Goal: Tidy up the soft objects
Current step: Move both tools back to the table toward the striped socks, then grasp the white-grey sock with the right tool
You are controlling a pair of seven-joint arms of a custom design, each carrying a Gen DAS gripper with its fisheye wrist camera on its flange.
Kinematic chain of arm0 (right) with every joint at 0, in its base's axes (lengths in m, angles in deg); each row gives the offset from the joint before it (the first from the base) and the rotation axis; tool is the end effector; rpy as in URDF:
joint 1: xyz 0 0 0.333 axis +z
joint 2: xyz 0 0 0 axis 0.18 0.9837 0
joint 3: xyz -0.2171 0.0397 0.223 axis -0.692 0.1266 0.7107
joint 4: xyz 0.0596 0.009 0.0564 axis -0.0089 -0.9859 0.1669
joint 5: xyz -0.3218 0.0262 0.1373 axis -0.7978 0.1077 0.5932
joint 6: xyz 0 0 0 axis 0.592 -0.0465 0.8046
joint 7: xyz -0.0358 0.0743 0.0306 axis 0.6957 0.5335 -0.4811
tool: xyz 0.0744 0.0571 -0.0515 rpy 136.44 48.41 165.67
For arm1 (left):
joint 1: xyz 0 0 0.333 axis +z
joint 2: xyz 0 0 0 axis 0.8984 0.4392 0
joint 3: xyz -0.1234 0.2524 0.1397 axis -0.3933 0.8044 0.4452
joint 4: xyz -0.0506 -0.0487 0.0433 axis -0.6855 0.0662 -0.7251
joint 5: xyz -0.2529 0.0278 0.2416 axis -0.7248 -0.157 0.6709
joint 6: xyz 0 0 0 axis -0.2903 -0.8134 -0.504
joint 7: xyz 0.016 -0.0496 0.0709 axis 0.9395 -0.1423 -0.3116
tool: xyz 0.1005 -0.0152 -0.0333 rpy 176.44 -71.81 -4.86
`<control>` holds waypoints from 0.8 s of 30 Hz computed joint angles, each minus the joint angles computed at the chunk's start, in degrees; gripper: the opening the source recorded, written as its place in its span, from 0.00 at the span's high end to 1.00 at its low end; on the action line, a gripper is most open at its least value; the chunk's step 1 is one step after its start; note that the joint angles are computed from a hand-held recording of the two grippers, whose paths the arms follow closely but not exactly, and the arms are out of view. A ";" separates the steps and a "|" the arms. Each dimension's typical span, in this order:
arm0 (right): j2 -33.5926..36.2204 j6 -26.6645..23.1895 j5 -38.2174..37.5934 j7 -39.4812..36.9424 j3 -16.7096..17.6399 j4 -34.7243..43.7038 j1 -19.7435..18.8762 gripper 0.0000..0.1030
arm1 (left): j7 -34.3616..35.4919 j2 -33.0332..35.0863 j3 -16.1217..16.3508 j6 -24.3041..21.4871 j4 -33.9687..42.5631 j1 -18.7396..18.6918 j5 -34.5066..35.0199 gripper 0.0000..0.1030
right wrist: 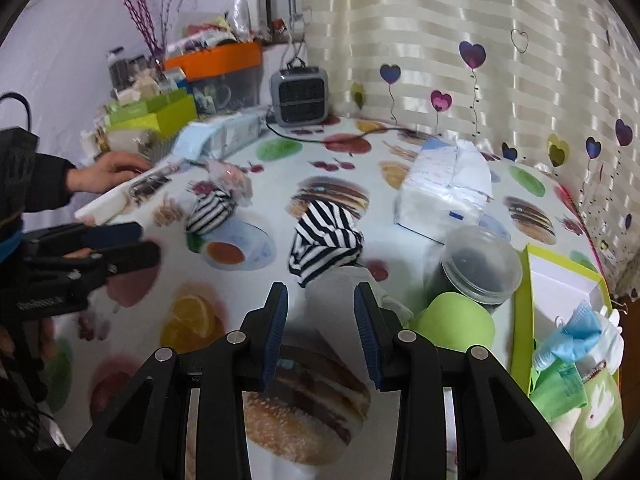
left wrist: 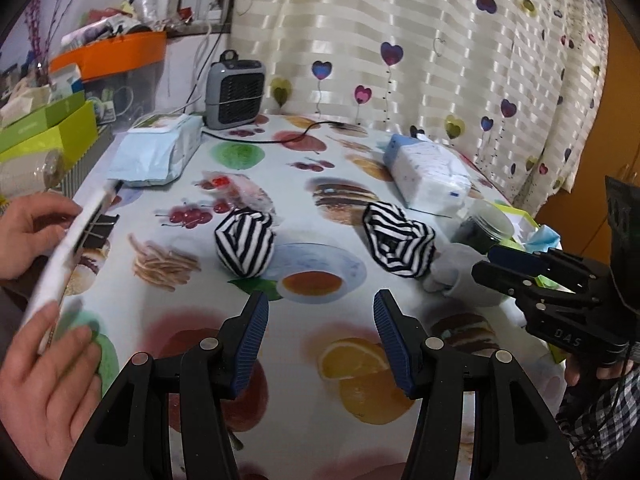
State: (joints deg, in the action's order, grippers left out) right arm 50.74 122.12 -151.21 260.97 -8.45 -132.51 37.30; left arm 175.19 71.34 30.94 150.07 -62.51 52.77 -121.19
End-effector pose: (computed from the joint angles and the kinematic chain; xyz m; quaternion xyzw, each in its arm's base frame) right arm 0.4345 0.3255 0.4133 -0.6802 0.6159 -0.2589 0.3016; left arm 0.4891 -0.2324 0.4188 -0.5056 0.7626 -0.3805 0.1341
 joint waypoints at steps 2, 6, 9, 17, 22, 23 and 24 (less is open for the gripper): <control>1.30 0.26 1.33 -1.84 -0.08 0.94 -0.15 0.65 | -1.16 0.44 0.43 -0.02 0.14 0.01 1.13 0.47; 3.38 -1.65 4.88 -7.51 -0.32 2.65 0.78 0.65 | -4.12 1.33 0.90 0.00 0.22 0.59 4.21 0.47; 4.37 -1.15 5.28 -8.88 -1.08 3.37 1.40 0.48 | -6.68 2.00 0.89 -0.06 0.27 1.48 6.63 0.47; 6.66 -8.43 5.69 -12.30 -1.72 6.27 4.38 0.47 | -15.54 3.80 0.11 0.87 0.46 3.66 15.56 0.47; 7.31 -11.80 4.73 -11.15 -1.93 7.16 5.53 0.47 | -22.81 4.87 1.43 0.56 0.51 3.51 23.49 0.47; 7.30 -12.28 4.08 -10.32 -1.98 7.15 5.76 0.48 | -23.96 5.12 1.51 0.58 0.65 3.61 24.81 0.47; 7.24 -12.93 3.45 -9.66 -1.96 7.13 5.99 0.54 | -24.82 5.45 1.30 0.37 0.98 3.97 25.85 0.47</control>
State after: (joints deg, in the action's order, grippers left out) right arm 57.99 109.19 -147.76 251.31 -10.41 -125.38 43.29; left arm 150.37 76.79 32.24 150.44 -61.53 56.75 -95.33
